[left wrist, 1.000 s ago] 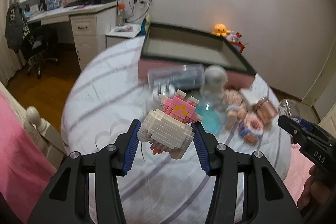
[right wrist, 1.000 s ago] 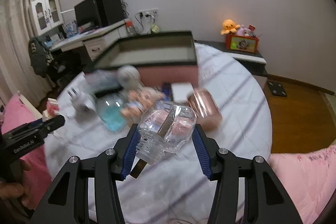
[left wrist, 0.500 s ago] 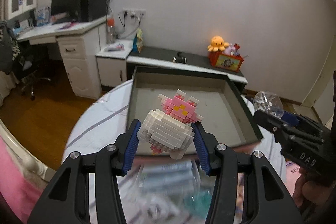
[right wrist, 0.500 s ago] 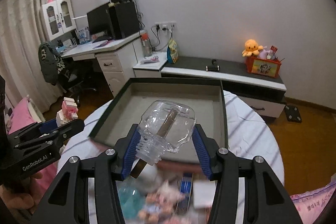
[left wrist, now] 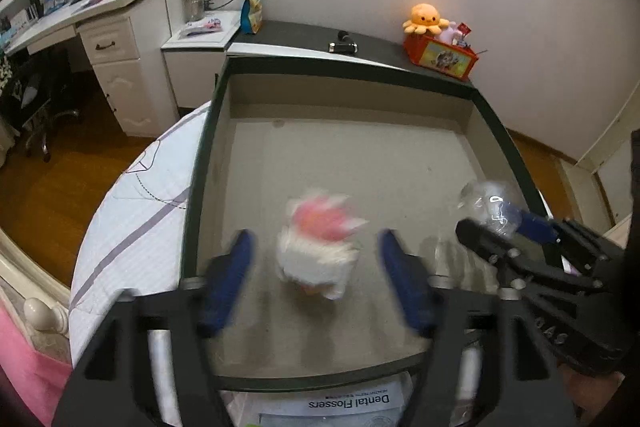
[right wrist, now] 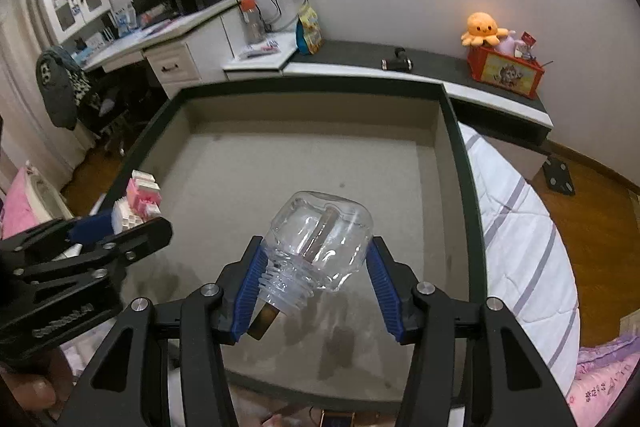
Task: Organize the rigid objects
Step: 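Carry both items into the box tray and open both tools, then withdraw both tools and reach toward the plug adapter and canister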
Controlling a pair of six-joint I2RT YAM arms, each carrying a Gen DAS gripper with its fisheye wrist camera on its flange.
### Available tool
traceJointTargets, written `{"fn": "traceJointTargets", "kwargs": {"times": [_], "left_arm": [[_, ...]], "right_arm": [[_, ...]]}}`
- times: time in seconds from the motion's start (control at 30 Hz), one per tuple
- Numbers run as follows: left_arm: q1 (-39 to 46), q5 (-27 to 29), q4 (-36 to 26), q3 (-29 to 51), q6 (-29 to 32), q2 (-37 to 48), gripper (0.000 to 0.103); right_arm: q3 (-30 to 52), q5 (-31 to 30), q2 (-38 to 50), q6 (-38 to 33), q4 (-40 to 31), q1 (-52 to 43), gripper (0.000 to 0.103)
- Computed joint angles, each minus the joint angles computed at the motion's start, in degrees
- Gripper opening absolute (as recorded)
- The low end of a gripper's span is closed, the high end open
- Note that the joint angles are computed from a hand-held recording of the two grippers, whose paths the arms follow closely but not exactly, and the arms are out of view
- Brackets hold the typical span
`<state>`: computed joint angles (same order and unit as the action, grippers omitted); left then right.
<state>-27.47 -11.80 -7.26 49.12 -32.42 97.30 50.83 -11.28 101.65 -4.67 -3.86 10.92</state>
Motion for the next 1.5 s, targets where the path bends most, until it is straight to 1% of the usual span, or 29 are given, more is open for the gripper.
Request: {"fn": "traceJointTargets", "kwargs": {"times": [0.03,0.07,0.1,0.17,0.2,0.27,0.33,0.4,0.47,0.57,0.63,0.67,0.73,0.8,0.83,0.87,0.93,0.97,1.0,1.03,1.07,1.1,1.13,1.2,1.27,1.4,1.5], "left_arm": [[-0.1,-0.7,0.6,-0.7,0.0,-0.8,0.095],[-0.4,-1.8,1.3,-1.7,0.0,-2.1,0.101],[-0.4,-1.9,1.7,-2.5,0.3,-3.2,0.103],[-0.3,-1.6,2.4,-4.3,0.5,-5.5,0.103],[-0.4,-1.5,2.8,-5.2,0.5,-6.9,0.103],[-1.2,-2.6,3.8,-8.3,0.1,-11.5,0.103],[-3.0,-5.5,4.3,-11.3,-0.5,-16.7,0.103],[-6.1,-9.9,2.7,-13.5,-1.9,-22.4,0.103],[-10.2,-15.1,-0.3,-14.8,-3.7,-27.3,0.103],[-16.6,-23.0,-6.7,-14.9,-8.6,-32.2,0.103],[-22.2,-29.1,-13.2,-13.8,-14.3,-34.3,0.103],[-24.0,-31.1,-15.5,-12.8,-16.4,-34.0,0.103],[-29.7,-37.2,-23.7,-10.1,-24.5,-32.9,0.103],[-34.9,-41.9,-33.8,-6.0,-34.7,-30.0,0.103],[-36.9,-43.4,-38.1,-4.5,-39.3,-28.8,0.103],[-39.5,-44.9,-43.9,-2.6,-45.4,-27.5,0.103],[-43.3,-46.5,-52.8,0.2,-54.9,-25.1,0.103],[-45.7,-47.0,-58.4,1.9,-61.2,-23.1,0.103],[-46.9,-47.1,-61.5,2.8,-64.4,-22.2,0.103],[-48.8,-47.1,-65.9,4.0,-69.3,-20.6,0.103],[-50.1,-47.0,-68.2,4.5,-72.2,-19.5,0.103],[-52.1,-46.8,-71.8,5.2,-76.4,-18.2,0.103],[-54.1,-46.3,-74.7,6.1,-80.2,-16.6,0.103],[-56.6,-45.9,-77.6,6.8,-83.4,-15.6,0.103],[-58.6,-46.1,-79.4,7.0,-85.0,-15.1,0.103],[-61.7,-47.4,-81.0,7.2,-86.0,-14.8,0.103],[-63.9,-47.9,-81.6,7.1,-85.7,-15.0,0.103]], "right_arm": [[0.4,0.1,0.7,-0.1,-0.3,0.0,0.062],[0.7,0.0,1.2,0.1,-0.4,-0.1,0.079],[0.7,0.3,1.3,0.5,-0.2,-0.4,0.088],[0.5,-0.3,0.9,1.1,-0.8,-1.0,0.093],[0.1,-0.1,0.3,1.4,-0.9,-1.2,0.103],[-1.8,0.1,-2.2,1.9,0.1,-1.6,0.103],[-4.7,-1.1,-6.3,3.1,1.4,-2.9,0.103],[-7.8,-3.1,-10.8,4.2,2.8,-4.5,0.103],[-10.6,-4.5,-16.0,4.3,2.1,-6.0,0.103],[-14.1,-6.5,-23.4,3.7,0.8,-8.0,0.103],[-16.5,-8.9,-29.1,3.0,-0.8,-9.9,0.103],[-17.3,-10.1,-31.4,2.5,-1.8,-10.8,0.103],[-18.8,-11.7,-37.2,1.9,-4.1,-11.6,0.103],[-20.2,-13.7,-42.7,0.3,-6.7,-13.0,0.103],[-21.0,-14.6,-46.3,-0.6,-8.4,-13.9,0.103],[-21.2,-14.8,-48.0,-1.0,-9.4,-14.2,0.103],[-22.0,-14.9,-52.8,-1.9,-11.9,-15.0,0.103],[-22.3,-14.9,-54.5,-2.0,-12.5,-15.2,0.103],[-22.9,-14.7,-57.1,-2.3,-13.6,-15.8,0.103],[-23.2,-14.9,-58.4,-2.8,-14.4,-16.4,0.103],[-23.5,-15.2,-60.1,-3.5,-15.5,-16.9,0.103],[-24.0,-15.9,-62.0,-4.4,-16.6,-17.9,0.103],[-24.5,-15.2,-64.6,-5.1,-17.9,-17.8,0.103],[-25.2,-15.8,-68.0,-6.3,-20.2,-19.3,0.103],[-25.4,-18.5,-70.7,-7.6,-23.4,-22.6,0.103],[-26.3,-18.8,-79.1,-8.2,-30.1,-25.8,0.103],[-26.4,-18.2,-85.5,-6.7,-35.2,-27.4,0.103]]}}
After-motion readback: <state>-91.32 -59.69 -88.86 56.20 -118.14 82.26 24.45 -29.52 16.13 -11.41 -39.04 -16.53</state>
